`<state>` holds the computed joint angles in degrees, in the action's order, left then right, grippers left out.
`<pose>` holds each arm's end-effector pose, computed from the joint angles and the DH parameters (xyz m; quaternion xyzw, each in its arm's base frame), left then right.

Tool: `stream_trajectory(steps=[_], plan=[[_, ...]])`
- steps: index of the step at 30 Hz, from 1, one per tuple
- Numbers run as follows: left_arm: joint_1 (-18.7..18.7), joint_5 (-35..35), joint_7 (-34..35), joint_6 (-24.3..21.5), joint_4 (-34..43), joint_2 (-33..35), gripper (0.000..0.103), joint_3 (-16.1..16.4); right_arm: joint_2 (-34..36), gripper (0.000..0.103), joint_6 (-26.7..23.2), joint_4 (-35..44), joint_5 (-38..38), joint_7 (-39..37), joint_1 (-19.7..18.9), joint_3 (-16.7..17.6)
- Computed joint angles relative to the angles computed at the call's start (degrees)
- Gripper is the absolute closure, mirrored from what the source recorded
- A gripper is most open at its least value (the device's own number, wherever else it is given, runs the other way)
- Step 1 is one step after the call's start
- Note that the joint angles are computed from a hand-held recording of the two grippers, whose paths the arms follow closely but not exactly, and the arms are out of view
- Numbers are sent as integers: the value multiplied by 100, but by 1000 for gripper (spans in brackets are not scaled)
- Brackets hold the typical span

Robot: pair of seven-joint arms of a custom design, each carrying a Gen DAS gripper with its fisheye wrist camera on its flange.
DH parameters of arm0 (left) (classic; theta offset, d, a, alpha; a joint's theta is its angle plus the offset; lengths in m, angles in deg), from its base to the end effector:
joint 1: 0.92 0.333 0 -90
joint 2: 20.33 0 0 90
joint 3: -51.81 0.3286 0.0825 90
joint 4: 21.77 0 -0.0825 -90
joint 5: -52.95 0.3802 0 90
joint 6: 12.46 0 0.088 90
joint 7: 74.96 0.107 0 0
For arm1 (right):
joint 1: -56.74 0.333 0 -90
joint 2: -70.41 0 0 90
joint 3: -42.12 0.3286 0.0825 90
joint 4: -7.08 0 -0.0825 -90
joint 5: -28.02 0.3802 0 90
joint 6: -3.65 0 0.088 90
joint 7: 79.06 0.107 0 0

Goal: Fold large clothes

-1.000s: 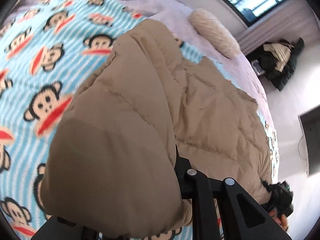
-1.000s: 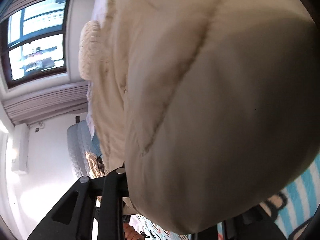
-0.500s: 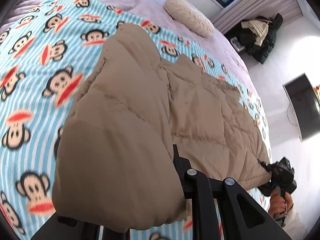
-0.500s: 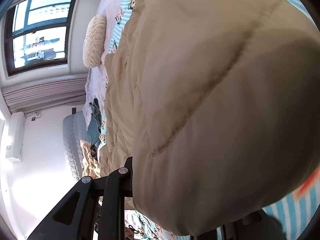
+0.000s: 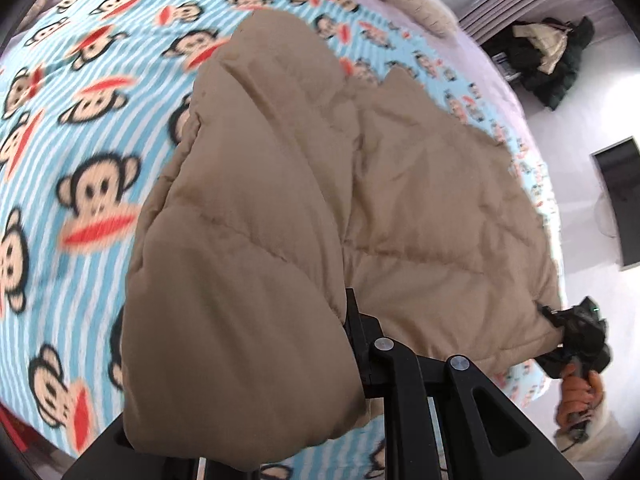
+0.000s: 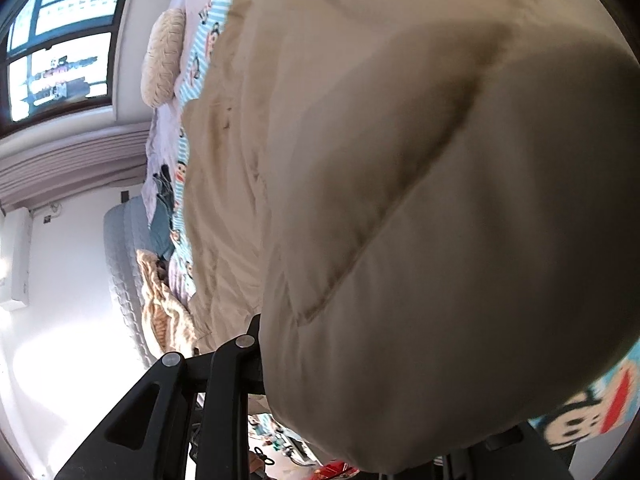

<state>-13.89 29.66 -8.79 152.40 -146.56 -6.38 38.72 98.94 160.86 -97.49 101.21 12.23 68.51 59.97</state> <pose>0.5459 -0.2369 0.3426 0.7930 -0.5551 0.2479 0.0385 0.6089 0.2786 0.3087 -0.3795 0.8214 0.2753 0.3247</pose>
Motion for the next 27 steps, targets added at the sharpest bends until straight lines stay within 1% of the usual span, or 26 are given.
stream_trajectory(steps=[1, 2, 3, 4, 5, 6, 7, 10, 13, 17, 20, 23, 25, 27], plan=[[-113, 174, -235, -7, -40, 2, 83, 116, -1, 71, -52, -21, -4, 10, -22, -2], [-155, 247, -389, -1, -75, 0, 83, 166, 40, 69, -114, 27, -131, 126, 8, -45], [-179, 282, -516, 23, -113, -12, 82, 189, 81, 63, -208, 99, -369, 347, 48, -118], [-301, 523, -842, -35, -137, -49, 75, 333, 61, 60, -283, 85, -581, 542, 64, -167], [-484, 958, -1308, -175, -147, -105, 69, 554, 27, 59, -395, 58, -779, 708, 57, -196], [-551, 1249, -1598, -279, -154, -144, 67, 643, -1, 54, -508, 66, -1024, 911, 69, -245], [-626, 1595, -1947, -459, -178, -234, 67, 744, -53, 52, -666, 63, -1382, 1143, 101, -326], [-574, 2135, -2446, -749, -321, -522, 67, 719, -164, 50, -1075, 158, -2231, 1553, 131, -447], [-466, 2619, -2892, -1054, -514, -896, 67, 621, -335, 50, -1292, 114, -2678, 1767, 109, -457], [-235, 3214, -3412, -1477, -592, -1244, 67, 417, -457, 48, -1618, 253, -3379, 2117, 225, -542], [-44, 3668, -3759, -1686, -642, -1493, 67, 281, -539, 48, -1752, 295, -3669, 2112, 294, -506], [108, 3689, -3726, -1673, -579, -1487, 67, 196, -547, 48, -1870, 441, -3817, 2008, 342, -460], [169, 3466, -3485, -1618, -544, -1386, 67, 193, -503, 48, -1874, 536, -3938, 2011, 434, -445], [197, 3302, -3223, -1640, -374, -1112, 67, 203, -251, 48, -1993, 965, -4263, 2199, 615, -486]])
